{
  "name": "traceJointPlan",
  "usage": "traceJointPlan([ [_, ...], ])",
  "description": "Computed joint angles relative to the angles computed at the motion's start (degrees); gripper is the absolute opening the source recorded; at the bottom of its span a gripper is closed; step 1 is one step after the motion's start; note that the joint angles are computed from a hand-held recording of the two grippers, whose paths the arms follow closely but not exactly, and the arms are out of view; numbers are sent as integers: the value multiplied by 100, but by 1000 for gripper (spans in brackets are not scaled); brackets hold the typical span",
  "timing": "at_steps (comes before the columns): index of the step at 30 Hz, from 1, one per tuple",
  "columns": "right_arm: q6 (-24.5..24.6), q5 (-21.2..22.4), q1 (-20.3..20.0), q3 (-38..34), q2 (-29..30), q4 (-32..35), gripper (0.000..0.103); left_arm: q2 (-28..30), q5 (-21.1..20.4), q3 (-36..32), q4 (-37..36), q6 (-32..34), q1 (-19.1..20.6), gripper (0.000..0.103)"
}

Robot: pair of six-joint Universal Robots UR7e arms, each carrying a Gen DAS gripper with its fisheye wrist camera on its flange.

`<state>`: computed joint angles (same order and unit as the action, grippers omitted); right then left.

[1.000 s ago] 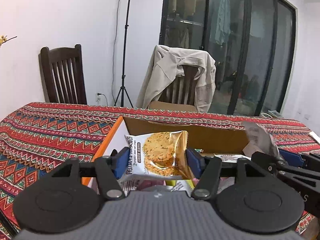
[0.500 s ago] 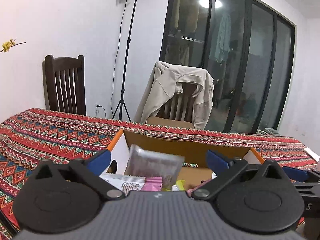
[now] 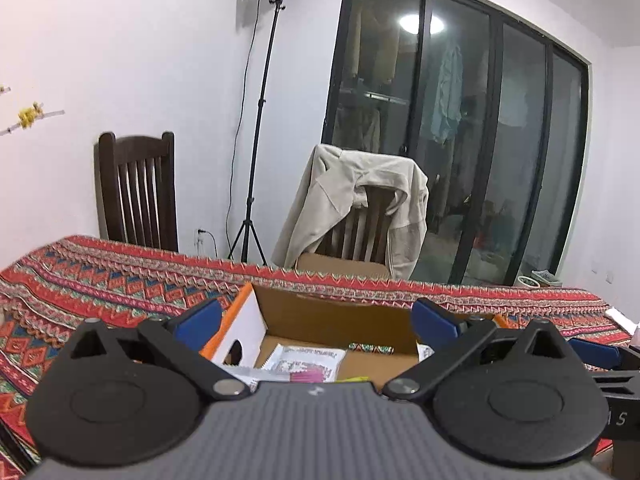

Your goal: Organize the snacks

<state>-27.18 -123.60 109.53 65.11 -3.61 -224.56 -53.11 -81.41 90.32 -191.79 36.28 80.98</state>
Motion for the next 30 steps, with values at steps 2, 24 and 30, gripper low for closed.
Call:
traceJointPlan([
  [2,-25,-25,55,96,-51,-75,103,-120,-12,80,20,-24,-19,103],
  [24,-100,-630,849,2081,-509,-1687,103,-2161,-905,2132,177,506,366,103],
  [30,45,-840,1037,2451,-450,-1937,103,-2453,-1029,2507,159,649,645,103],
])
